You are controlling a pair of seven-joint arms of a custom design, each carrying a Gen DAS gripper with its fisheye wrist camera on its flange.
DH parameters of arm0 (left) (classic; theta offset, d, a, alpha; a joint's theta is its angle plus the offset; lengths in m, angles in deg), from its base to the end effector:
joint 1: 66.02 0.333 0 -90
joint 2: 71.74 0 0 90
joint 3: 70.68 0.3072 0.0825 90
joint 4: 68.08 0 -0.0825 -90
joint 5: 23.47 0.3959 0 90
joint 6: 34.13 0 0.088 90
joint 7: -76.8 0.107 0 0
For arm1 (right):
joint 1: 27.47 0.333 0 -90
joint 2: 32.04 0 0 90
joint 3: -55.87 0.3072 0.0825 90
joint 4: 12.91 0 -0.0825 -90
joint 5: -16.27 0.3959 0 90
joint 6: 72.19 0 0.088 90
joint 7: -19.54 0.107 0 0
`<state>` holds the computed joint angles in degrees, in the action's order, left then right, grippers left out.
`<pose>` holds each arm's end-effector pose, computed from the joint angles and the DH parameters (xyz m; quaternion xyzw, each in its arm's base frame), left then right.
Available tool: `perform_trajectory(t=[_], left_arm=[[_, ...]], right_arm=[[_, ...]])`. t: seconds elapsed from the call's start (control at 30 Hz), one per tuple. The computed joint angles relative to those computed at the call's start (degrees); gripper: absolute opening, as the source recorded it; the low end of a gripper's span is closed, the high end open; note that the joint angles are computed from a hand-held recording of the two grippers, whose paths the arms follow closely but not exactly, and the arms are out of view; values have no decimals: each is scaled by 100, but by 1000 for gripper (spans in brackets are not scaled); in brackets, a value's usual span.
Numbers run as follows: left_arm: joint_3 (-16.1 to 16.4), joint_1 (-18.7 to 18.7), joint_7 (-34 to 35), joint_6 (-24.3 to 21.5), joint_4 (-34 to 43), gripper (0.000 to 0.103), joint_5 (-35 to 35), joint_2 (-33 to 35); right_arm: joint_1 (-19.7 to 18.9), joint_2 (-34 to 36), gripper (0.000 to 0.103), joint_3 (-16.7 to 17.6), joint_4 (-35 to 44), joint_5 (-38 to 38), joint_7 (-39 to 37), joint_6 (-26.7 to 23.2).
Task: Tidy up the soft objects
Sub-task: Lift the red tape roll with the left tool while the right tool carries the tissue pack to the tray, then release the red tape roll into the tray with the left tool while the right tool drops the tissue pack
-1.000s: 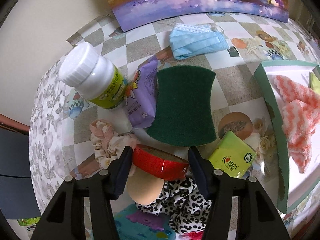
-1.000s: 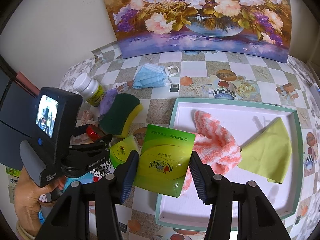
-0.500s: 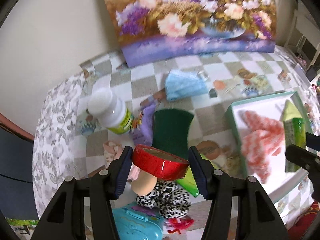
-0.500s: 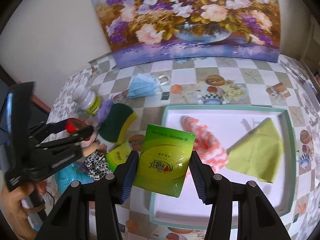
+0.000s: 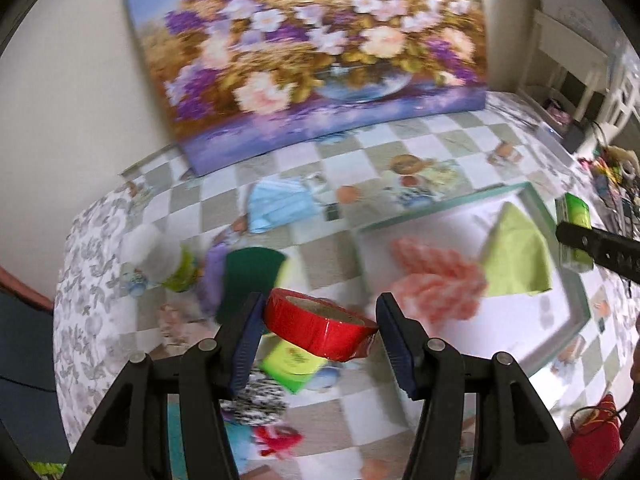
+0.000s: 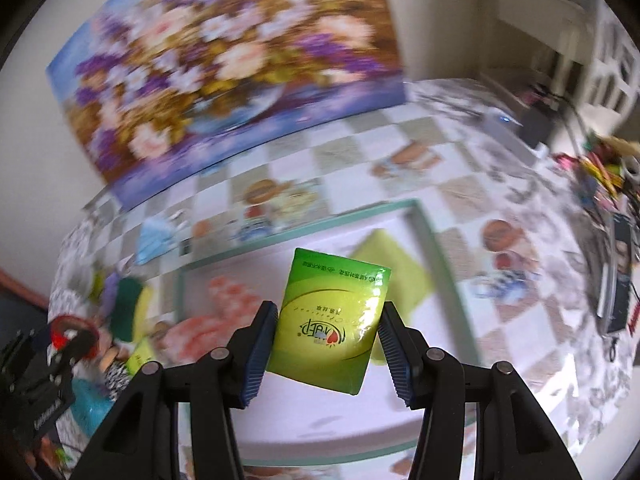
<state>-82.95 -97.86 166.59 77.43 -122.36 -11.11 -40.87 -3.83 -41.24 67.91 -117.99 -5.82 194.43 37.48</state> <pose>0.5768 -0.4648 0.6191 -0.3912 0.8888 -0.1913 0.1425 0.4554 0.3037 0.6120 -0.3791 0.8954 -0.1656 0.1646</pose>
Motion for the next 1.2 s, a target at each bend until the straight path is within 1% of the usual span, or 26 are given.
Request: perform_trajectory(t=[0.07, 0.2, 0.3, 0.47, 0.57, 0.6, 0.77, 0.87, 0.93, 1.03, 1.2], left_arm=[[-74, -41, 52, -1, -79, 59, -63, -36], [-196, -123, 110, -47, -110, 59, -255, -34], [-243, -228, 136, -179, -41, 59, -340, 38], [-224, -492, 150, -631, 254, 59, -301, 313], [-220, -640, 182, -1005, 508, 59, -325, 549], [-212, -663, 200, -1057, 514, 59, -335, 575], [-152, -818, 214, -1413, 751, 59, -310, 804], [-128, -848, 109, -1605, 984, 59, -383, 943], [-116, -838, 31, -1608, 1028, 60, -436, 958], [-97, -829, -79, -1585, 1124, 67, -474, 989], [-80, -762, -216, -1427, 1091, 68, -521, 899]], right_arm=[[-30, -225, 54, -30, -222, 50, 56, -52], [-114, -556, 54, 6, -519, 162, 117, -354], [-174, -730, 54, -9, -777, 327, 89, -312], [-221, -738, 54, -100, -1072, 857, -191, -244], [-243, -748, 54, -149, -1251, 1152, -307, -130], [-247, -741, 55, -154, -1281, 1217, -349, -91], [-262, -655, 55, -155, -1283, 1376, -526, 2], [-266, -589, 55, -141, -1179, 1392, -560, -88], [-268, -560, 55, -124, -1098, 1339, -561, -152], [-262, -524, 58, -112, -992, 1269, -572, -210], [-247, -462, 61, -71, -782, 1064, -572, -327]])
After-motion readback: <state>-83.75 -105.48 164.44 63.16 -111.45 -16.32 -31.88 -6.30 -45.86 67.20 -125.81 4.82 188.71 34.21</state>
